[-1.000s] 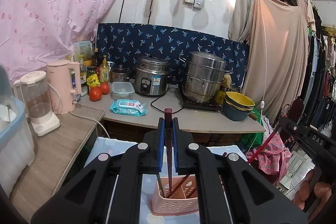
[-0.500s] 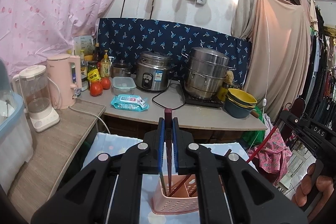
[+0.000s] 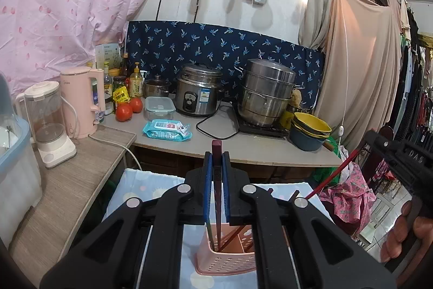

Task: Organize utensils
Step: 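Lower both held chopsticks tip-first into the pink holder, then open both tools to release the chopsticks into the holder, then move both open tools back down to the remaining chopsticks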

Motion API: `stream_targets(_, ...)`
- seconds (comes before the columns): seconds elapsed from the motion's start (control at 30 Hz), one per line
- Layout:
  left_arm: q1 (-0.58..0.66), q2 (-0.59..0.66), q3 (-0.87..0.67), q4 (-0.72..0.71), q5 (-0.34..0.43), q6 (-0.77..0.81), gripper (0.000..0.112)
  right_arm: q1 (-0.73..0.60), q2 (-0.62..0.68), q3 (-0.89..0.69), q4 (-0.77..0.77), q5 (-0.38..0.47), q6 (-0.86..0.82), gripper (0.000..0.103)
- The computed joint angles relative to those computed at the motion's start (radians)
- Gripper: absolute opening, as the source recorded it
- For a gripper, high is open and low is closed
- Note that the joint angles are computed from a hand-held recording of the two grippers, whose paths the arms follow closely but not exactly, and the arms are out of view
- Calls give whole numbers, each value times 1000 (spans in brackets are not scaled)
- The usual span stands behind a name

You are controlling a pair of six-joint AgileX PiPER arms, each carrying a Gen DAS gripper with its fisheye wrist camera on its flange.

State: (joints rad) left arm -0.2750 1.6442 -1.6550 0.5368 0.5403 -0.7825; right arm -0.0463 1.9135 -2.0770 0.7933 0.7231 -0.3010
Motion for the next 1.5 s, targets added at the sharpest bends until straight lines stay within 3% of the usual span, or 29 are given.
stream_targets(0.5, 8, 16, 10, -26, 11, 4, 7, 48, 18, 143, -88, -13, -14, 9)
stream_targets(0.57, 9, 19, 10, -32, 17, 0, 8, 50, 16, 152, -101, -22, -5, 16)
stream_targets(0.63, 8, 19, 16, -15, 24, -20, 11, 54, 5, 175, -115, -45, 3, 32)
stream_targets(0.67, 6, 16, 24, -6, 24, -33, 19, 54, -3, 192, -111, -58, -1, 39)
stream_targets(0.7, 5, 13, 30, 4, 24, -47, 27, 53, -9, 202, -111, -64, -4, 39)
stream_targets(0.8, -2, 1, 50, 44, 30, -93, 35, 53, -25, 226, -113, -69, -14, 39)
stream_targets(1.2, -28, -85, 158, 71, 38, -146, 35, 35, -138, 397, -61, -86, -95, 39)
stream_targets(1.5, -97, -207, 343, 143, 59, -254, 35, 20, -316, 666, -25, -114, -215, 39)
